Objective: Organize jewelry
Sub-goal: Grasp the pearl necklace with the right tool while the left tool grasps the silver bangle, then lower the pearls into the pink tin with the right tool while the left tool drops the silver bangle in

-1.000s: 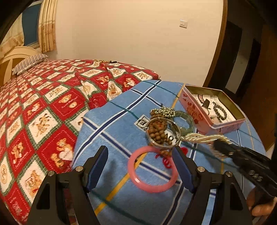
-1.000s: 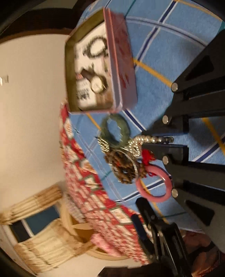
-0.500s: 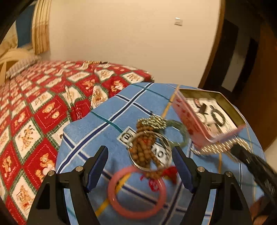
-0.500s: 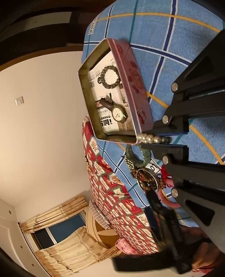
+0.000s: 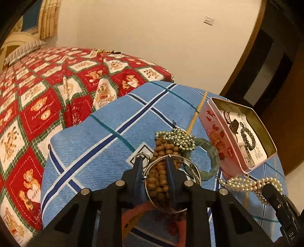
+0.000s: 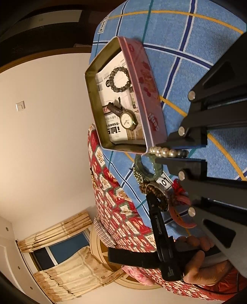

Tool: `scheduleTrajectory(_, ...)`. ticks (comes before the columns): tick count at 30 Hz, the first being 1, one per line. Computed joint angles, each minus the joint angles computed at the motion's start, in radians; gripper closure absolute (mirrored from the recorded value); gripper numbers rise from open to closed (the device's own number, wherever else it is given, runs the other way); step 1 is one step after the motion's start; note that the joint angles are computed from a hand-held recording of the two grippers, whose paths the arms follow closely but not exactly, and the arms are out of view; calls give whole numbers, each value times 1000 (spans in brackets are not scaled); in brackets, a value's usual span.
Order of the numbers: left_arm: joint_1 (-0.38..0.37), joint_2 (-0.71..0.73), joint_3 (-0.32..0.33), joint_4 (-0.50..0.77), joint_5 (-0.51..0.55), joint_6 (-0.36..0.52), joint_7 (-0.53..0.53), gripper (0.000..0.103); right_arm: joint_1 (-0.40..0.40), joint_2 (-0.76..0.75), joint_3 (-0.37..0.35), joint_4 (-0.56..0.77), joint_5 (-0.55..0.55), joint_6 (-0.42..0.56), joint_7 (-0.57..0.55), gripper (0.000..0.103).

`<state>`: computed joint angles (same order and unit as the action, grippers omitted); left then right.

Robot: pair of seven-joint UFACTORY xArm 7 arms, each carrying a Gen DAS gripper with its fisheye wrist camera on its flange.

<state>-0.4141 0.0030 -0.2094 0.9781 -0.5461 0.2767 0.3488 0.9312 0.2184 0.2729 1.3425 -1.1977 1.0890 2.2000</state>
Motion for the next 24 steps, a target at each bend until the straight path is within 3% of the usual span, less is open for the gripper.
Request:
scheduleTrajectory(3, -12, -32, -4, -22, -123, -32, 136, 96, -1, 2, -1, 1, 6, -1, -2, 94)
scheduleTrajectory(7, -67, -102, 20, -71, -282, -83, 300, 96, 8, 0, 0, -1, -13, 22, 10, 94)
scheduleTrajectory(14, -169, -220, 108, -116, -573, -52, 556, 96, 37, 11, 6, 25, -58, 98, -5, 94)
scheduleTrajectory(24, -213, -268, 103, -84, -641, -12, 652, 96, 59, -25, 21, 21, -106, 189, 18, 94)
